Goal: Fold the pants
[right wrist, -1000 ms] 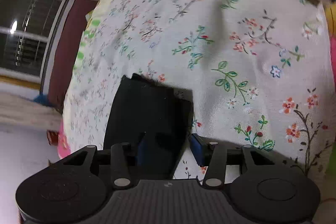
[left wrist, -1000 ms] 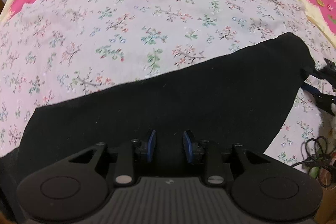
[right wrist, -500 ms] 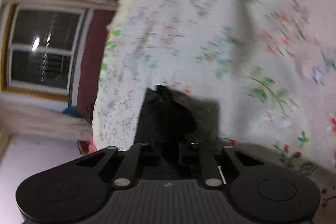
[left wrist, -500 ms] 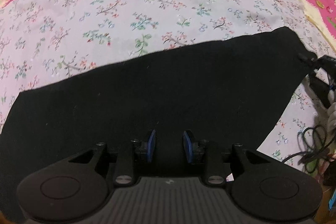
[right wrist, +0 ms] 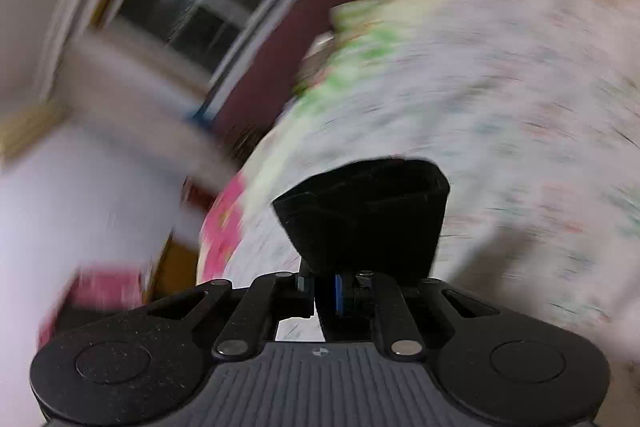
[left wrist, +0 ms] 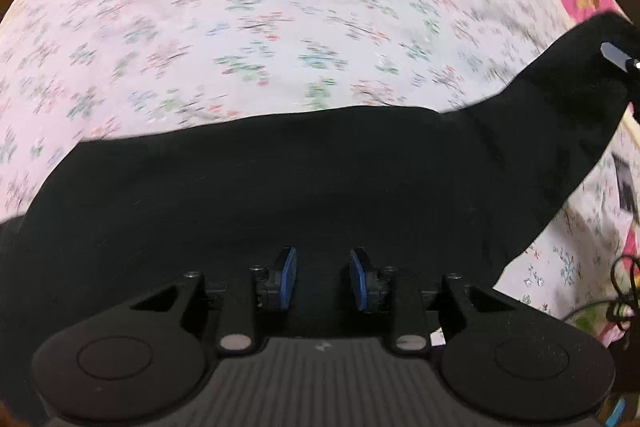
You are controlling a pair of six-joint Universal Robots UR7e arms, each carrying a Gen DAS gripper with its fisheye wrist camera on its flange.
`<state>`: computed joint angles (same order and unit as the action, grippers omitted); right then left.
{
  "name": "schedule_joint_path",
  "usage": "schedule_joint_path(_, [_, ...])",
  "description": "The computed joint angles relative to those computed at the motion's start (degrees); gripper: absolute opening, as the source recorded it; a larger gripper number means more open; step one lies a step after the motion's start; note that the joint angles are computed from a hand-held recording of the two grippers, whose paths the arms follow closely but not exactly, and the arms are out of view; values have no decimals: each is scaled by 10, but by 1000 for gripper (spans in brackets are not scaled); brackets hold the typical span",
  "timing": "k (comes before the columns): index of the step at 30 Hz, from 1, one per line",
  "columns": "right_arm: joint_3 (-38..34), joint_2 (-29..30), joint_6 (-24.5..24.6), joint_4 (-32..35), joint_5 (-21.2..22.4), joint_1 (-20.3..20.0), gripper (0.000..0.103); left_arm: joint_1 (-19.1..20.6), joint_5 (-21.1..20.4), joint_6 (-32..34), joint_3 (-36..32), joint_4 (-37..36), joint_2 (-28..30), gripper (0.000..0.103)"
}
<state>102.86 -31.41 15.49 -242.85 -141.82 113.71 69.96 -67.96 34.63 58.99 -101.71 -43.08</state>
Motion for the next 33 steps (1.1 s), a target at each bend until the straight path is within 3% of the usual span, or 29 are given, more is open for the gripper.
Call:
schedule_joint_path(3, [-61, 7, -28, 141, 42, 5, 4, 21, -13, -13, -32, 0, -1, 38])
schedule_joint_path(8, [-187, 48, -35, 414, 150, -6, 4, 57, -15, -45, -80, -12, -10, 38])
schedule_joint_path(11, [-262, 86, -43, 530, 195, -14, 3, 79, -5, -59, -107, -20, -12, 38])
schedule_joint_path(15, [-352, 139, -41, 656, 209, -16, 3, 104, 1, -80, -136, -20, -11, 38])
schedule_joint_path(17, [-388, 164, -35, 714, 192, -16, 3, 113, 1, -90, -143, -21, -13, 38])
schedule_joint_path(21, [-442, 193, -21, 798, 154, -16, 7, 127, 2, -102, -158, -19, -14, 38])
schedule_joint_path(23, [-458, 199, -33, 826, 151, -12, 18, 133, 2, -107, -172, -11, -10, 38])
schedule_joint_path(26, [-465, 197, -54, 849, 182, -8, 30, 137, 3, -111, -181, -10, -7, 38])
schedule_joint_path(29, [-459, 190, -63, 855, 207, -4, 30, 137, 4, -117, -187, -16, -3, 38])
schedule_joint_path(33, [-428, 166, -77, 800, 253, -3, 33, 140, 10, -123, -195, -27, 1, 38])
